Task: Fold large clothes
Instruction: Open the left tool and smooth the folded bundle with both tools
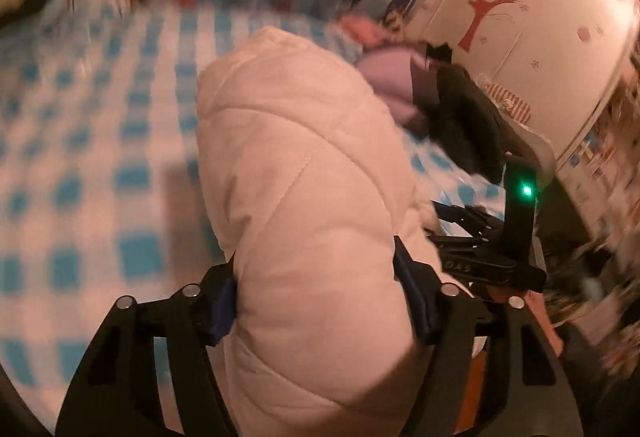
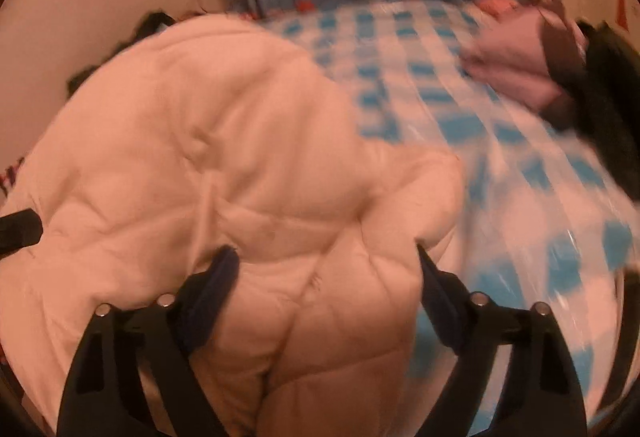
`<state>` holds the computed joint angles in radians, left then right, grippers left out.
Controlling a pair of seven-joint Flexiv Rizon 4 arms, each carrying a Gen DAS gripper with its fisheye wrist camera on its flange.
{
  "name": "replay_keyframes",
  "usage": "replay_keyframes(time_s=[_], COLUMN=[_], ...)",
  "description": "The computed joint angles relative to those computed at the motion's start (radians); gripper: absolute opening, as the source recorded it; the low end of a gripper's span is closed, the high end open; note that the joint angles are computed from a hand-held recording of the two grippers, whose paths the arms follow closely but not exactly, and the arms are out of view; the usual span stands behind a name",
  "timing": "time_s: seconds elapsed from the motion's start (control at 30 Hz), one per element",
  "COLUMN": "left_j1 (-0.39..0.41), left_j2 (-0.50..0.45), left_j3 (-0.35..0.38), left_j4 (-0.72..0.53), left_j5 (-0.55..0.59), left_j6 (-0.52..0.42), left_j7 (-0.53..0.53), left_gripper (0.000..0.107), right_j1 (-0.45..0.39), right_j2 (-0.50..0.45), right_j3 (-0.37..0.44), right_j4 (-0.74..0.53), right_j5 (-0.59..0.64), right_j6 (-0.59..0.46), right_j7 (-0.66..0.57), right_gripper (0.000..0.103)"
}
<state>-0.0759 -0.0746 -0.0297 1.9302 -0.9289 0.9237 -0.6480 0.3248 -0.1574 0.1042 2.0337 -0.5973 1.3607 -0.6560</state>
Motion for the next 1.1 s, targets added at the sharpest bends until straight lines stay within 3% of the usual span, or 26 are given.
replay_keyframes(time_s=[0.07, 0.13, 0.17, 0.2, 0.27, 0.3, 0.37, 0.4, 0.5, 0.57, 0.7, 0.77, 0.9, 0.97, 1.03, 1.1], left_j1=[0.017, 0.048, 0.064, 0.088, 0.144, 0.167, 0.241, 0.241, 0.208, 0.213, 0.208, 0.176, 0.174, 0.176, 0.181, 0.169], left_j2=[0.003, -0.004, -0.015, -0.034, -0.092, -0.103, -0.085, -0.068, -0.035, -0.054, -0.126, -0.164, -0.147, -0.145, -0.154, -0.172], left_j3=[0.016, 0.039, 0.049, 0.066, 0.118, 0.127, 0.105, 0.101, 0.077, 0.046, 0.035, 0.033, 0.007, 0.007, 0.006, 0.016], left_j4=[-0.025, -0.036, -0.043, -0.048, -0.085, -0.09, -0.057, -0.044, -0.026, -0.071, -0.15, -0.14, -0.091, -0.079, -0.084, -0.095], left_j5=[0.019, 0.041, 0.068, 0.116, 0.278, 0.287, 0.185, 0.178, 0.164, 0.029, 0.129, 0.225, 0.211, 0.204, 0.199, 0.259], left_j6=[0.055, 0.07, 0.076, 0.072, -0.045, -0.091, -0.149, -0.113, 0.117, 0.111, -0.022, 0.033, 0.076, 0.079, 0.061, 0.069], left_j7=[0.01, -0.01, -0.029, -0.064, -0.202, -0.233, -0.168, -0.147, -0.097, -0.02, -0.034, -0.065, -0.044, -0.033, -0.026, -0.054], left_gripper=[0.063, 0.063, 0.063, 0.063, 0.065, 0.066, 0.065, 0.065, 0.065, 0.066, 0.065, 0.066, 0.067, 0.067, 0.067, 0.068], right_j1=[0.035, 0.05, 0.065, 0.091, 0.095, 0.082, 0.109, 0.113, 0.089, 0.081, 0.113, 0.139, 0.167, 0.207, 0.166, 0.153], right_j2=[-0.067, -0.17, -0.219, -0.286, -0.37, -0.382, -0.363, -0.356, -0.348, -0.342, -0.278, -0.283, -0.391, -0.487, -0.563, -0.564], right_j3=[-0.015, 0.023, 0.037, 0.052, 0.103, 0.122, 0.089, 0.087, 0.12, 0.136, 0.08, 0.046, 0.033, -0.007, 0.056, 0.064], right_j4=[-0.095, -0.221, -0.28, -0.357, -0.428, -0.424, -0.393, -0.395, -0.429, -0.46, -0.437, -0.484, -0.67, -0.753, -0.783, -0.789], right_j5=[-0.049, 0.013, 0.038, 0.058, 0.18, 0.209, 0.223, 0.238, 0.316, 0.367, 0.365, 0.33, 0.309, 0.259, 0.343, 0.393], right_j6=[0.022, 0.016, -0.031, -0.142, -0.208, -0.178, -0.147, -0.162, -0.235, -0.299, -0.233, -0.216, -0.319, -0.424, -0.415, -0.427], right_j7=[0.005, -0.09, -0.138, -0.205, -0.326, -0.33, -0.32, -0.334, -0.416, -0.463, -0.421, -0.38, -0.375, -0.353, -0.394, -0.401], right_gripper=[0.081, 0.081, 0.082, 0.082, 0.082, 0.084, 0.084, 0.084, 0.086, 0.086, 0.086, 0.088, 0.091, 0.092, 0.097, 0.097])
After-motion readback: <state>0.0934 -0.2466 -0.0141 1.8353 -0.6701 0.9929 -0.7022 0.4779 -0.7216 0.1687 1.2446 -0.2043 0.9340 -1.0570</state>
